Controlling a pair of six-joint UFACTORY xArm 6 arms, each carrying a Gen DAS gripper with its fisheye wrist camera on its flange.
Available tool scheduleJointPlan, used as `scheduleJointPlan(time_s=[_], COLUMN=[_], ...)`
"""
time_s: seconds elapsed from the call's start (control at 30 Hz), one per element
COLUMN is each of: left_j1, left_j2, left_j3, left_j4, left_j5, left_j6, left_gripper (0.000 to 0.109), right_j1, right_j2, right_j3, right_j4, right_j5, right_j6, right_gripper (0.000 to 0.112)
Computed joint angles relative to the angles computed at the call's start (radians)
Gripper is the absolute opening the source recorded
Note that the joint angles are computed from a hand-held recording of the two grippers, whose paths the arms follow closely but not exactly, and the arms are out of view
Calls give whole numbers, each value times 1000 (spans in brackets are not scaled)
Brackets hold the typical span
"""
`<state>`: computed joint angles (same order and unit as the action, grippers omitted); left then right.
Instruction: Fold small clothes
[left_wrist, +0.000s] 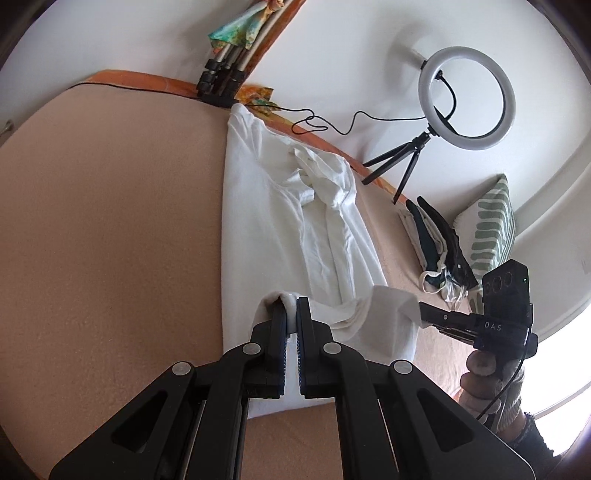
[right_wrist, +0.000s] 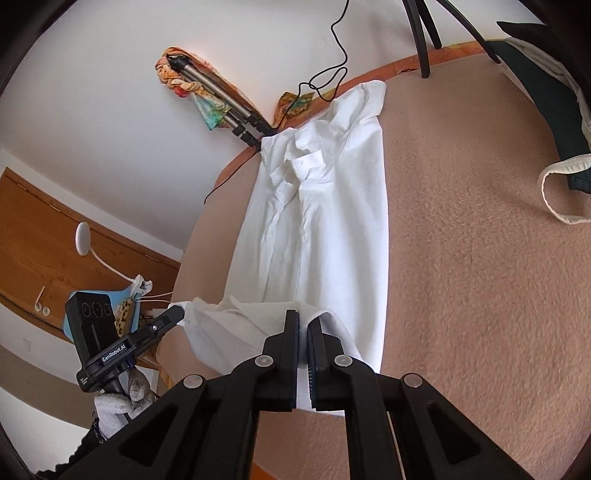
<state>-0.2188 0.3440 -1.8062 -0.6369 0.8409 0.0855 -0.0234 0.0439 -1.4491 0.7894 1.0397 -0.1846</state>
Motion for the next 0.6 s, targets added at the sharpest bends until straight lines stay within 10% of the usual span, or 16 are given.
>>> scheduleJointPlan(time_s=[0.43,0.6], left_j1=[13,7], left_j2=[89,24], left_j3=[-108,-48], left_j4=[43,82], left_j5=[40,-25], left_j6=[-62,-21], left_gripper=[8,15], right_j1=[15,21], right_j2=[74,30], right_j3=[-63,-46], right_j4=[-93,-161], right_j5=[-13,-87], right_j6=[54,41], right_gripper=[7,45])
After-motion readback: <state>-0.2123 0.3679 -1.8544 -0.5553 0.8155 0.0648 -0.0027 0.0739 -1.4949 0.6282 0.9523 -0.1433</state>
